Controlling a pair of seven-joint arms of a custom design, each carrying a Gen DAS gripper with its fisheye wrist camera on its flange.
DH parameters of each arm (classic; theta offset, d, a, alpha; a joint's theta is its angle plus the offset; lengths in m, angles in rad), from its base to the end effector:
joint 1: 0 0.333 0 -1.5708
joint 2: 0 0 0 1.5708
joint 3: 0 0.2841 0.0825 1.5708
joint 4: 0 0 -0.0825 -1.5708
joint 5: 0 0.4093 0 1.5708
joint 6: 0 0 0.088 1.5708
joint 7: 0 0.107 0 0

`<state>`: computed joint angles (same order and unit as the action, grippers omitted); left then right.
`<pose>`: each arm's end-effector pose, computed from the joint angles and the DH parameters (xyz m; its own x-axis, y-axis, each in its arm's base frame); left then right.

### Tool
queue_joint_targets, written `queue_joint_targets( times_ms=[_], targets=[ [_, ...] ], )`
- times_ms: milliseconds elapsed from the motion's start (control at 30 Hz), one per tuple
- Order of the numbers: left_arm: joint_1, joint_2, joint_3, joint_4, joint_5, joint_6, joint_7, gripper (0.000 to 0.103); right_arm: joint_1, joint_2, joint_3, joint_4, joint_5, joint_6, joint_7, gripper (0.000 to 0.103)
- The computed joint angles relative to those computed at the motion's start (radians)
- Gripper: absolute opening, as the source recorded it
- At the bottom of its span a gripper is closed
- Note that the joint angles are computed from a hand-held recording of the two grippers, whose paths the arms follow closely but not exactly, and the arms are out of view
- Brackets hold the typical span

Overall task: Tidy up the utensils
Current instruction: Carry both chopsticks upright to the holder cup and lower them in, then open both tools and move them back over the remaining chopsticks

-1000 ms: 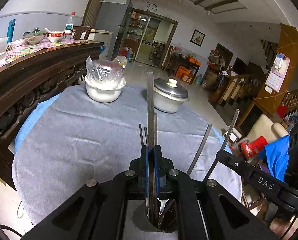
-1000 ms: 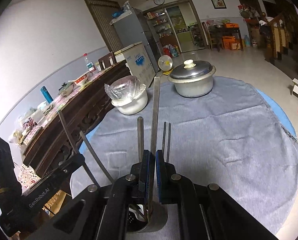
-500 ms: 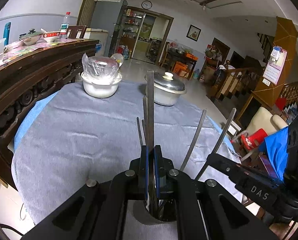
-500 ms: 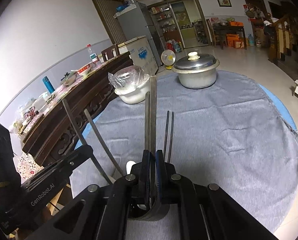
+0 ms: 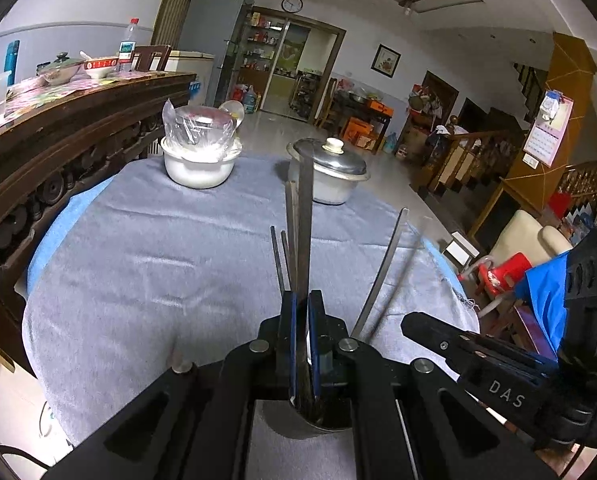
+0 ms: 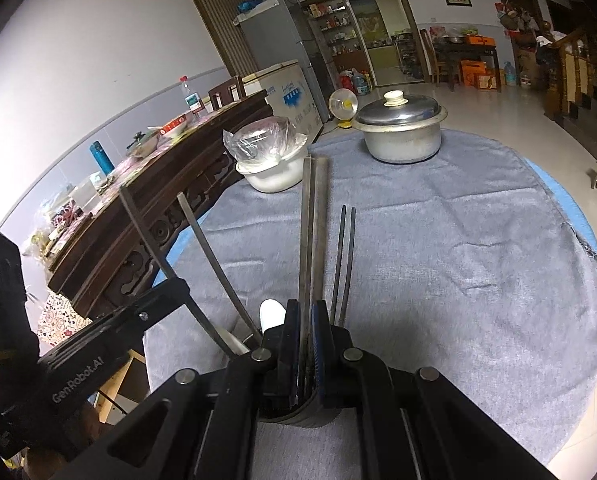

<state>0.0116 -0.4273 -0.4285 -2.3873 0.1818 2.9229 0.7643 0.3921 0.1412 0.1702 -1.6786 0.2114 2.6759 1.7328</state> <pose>0.4581 -0.2345 0.5343 0.0230 -0.9513 0.3074 -0.6038 -0.2583 -0.7542 0.5795 0.3493 0.5786 0.3613 -0.8675 -0.3419 -0.7264 -0.0320 -0.6865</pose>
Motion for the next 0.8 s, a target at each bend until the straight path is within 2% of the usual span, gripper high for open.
queue_joint_targets(
  times_ms=[133, 167, 233, 267, 300, 400, 433, 600, 800],
  targets=[
    [0.004, -0.021, -0.001, -0.009, 0.003, -0.009, -0.013, 0.007, -0.003, -0.012, 0.001, -0.014, 0.016, 0.008, -0.005, 0.02],
    [0.002, -0.03, 0.004, -0.014, -0.002, -0.008, -0.014, 0.012, -0.003, -0.016, 0.0, -0.018, 0.016, 0.012, -0.003, 0.021],
    [0.013, -0.058, 0.0, -0.03, -0.007, -0.003, -0.033, 0.035, -0.005, -0.029, -0.004, -0.032, 0.018, 0.026, 0.002, 0.028],
    [0.027, -0.075, -0.007, -0.04, -0.006, 0.007, -0.048, 0.053, -0.006, -0.034, -0.006, -0.039, 0.023, 0.033, 0.006, 0.03],
    [0.044, -0.088, -0.018, -0.046, -0.003, 0.014, -0.062, 0.061, -0.008, -0.039, -0.009, -0.044, 0.026, 0.038, 0.01, 0.034],
    [0.097, -0.135, -0.043, -0.067, 0.002, 0.025, -0.098, 0.061, -0.015, -0.049, -0.021, -0.061, 0.019, 0.06, 0.043, 0.056],
    [0.105, -0.141, -0.044, -0.069, -0.002, 0.024, -0.102, 0.061, -0.018, -0.051, -0.023, -0.064, 0.02, 0.062, 0.05, 0.059],
    [0.165, -0.156, -0.05, -0.085, -0.019, -0.021, -0.156, 0.068, -0.046, -0.037, -0.034, -0.063, 0.081, 0.025, 0.073, 0.059],
    [0.129, -0.039, 0.029, -0.034, -0.029, -0.171, -0.162, 0.069, -0.077, 0.004, -0.039, -0.051, 0.121, -0.051, 0.099, 0.059]
  ],
)
